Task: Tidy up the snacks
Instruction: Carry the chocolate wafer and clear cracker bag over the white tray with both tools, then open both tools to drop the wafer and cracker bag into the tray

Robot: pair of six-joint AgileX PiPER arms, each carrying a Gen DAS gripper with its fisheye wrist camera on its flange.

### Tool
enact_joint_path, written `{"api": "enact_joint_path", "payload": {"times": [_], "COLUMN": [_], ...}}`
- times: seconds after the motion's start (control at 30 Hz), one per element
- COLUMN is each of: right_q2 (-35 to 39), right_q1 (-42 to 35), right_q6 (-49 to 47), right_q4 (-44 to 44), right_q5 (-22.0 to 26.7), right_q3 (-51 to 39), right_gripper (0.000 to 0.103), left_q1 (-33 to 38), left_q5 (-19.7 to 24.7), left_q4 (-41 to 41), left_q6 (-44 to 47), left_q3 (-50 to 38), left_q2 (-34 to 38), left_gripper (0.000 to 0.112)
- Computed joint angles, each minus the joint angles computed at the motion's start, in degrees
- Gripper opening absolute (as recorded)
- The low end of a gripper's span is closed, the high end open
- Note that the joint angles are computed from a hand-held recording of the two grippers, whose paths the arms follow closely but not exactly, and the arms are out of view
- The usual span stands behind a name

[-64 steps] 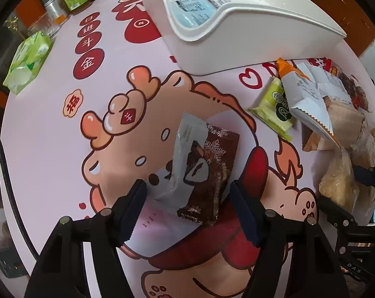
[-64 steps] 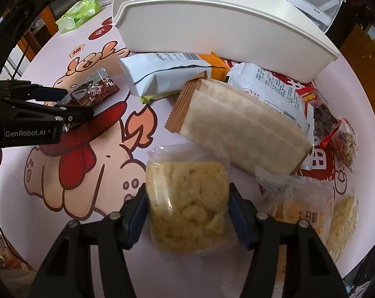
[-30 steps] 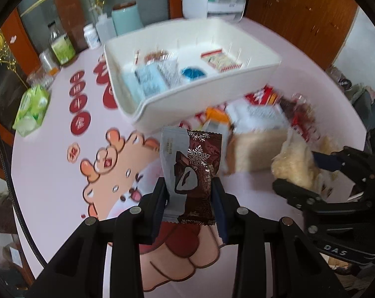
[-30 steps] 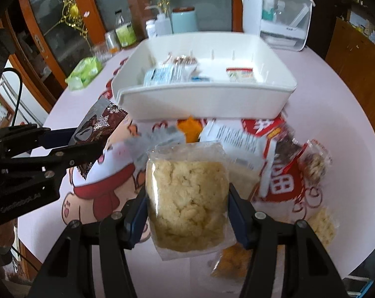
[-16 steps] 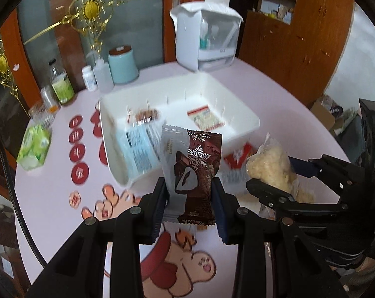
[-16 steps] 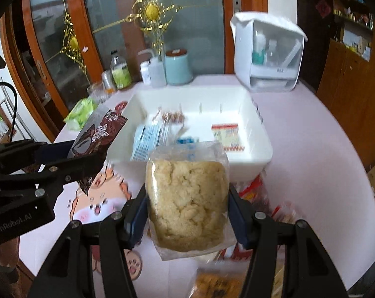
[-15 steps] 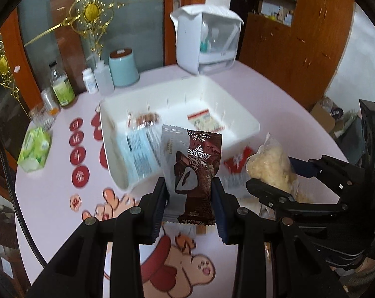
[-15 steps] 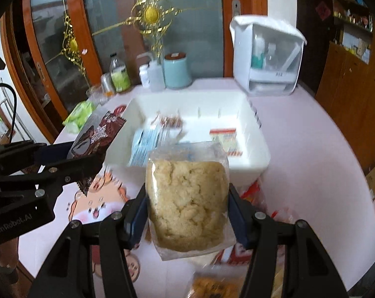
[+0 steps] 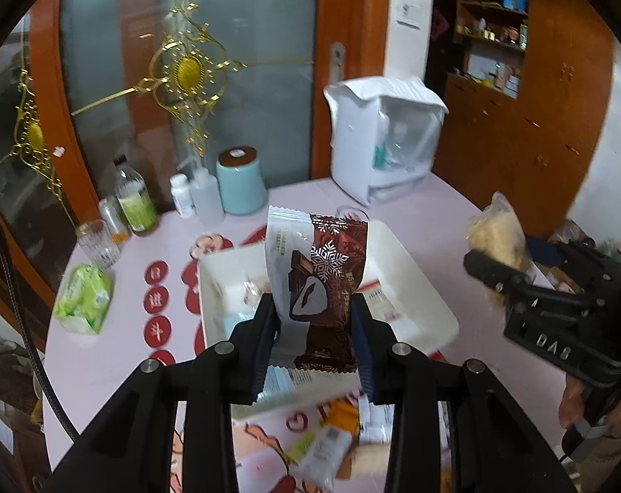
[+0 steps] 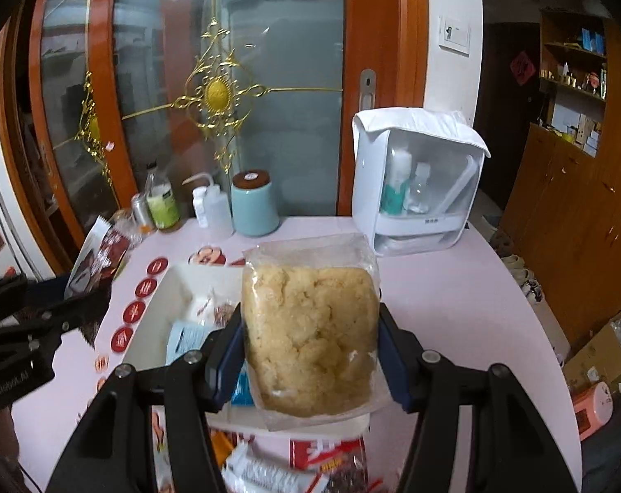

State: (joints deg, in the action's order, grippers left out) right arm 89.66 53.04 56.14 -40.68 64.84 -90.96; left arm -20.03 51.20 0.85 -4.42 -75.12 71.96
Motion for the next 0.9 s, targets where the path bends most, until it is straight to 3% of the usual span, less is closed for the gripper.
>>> {"api": "enact_joint_path", "payload": {"times": [0.17, 0.4, 0.77, 0.83, 0.9], "right_q2": [4.31, 10.40, 17.12, 18.26, 18.11], "right_q1": [-7.48, -11.93, -14.97, -14.98, -14.78], "right_q6": [-6.18, -10.55, -16.99, -17.28, -16.12], "right_q4": [7.10, 13.66, 22.27, 22.70, 21.43], "right_q5": [-5.18, -8.59, -9.55, -8.10, -8.31], "right_q3": [-4.84, -6.64, -7.09, -7.79, -6.99], "right_gripper": [0.059, 0.059, 0.060, 0.066, 0.078], "left_q1": [0.76, 1.30, 0.39, 0.35, 0.25], "left_q5": [-1.22, -3.63, -5.72, -5.73, -6.02], "left_q4": [1.75, 1.50, 2.89, 3.52, 5.26], "left_q6": [-3.70, -7.29, -9.53, -10.06, -11.85], "left_q3": [-4.85, -8.17, -8.08, -7.99, -7.42], "left_q2": [5.61, 13.71, 22.38, 23.23, 23.31], "left_gripper": [0.034, 0.034, 0.035, 0.042, 0.084]}}
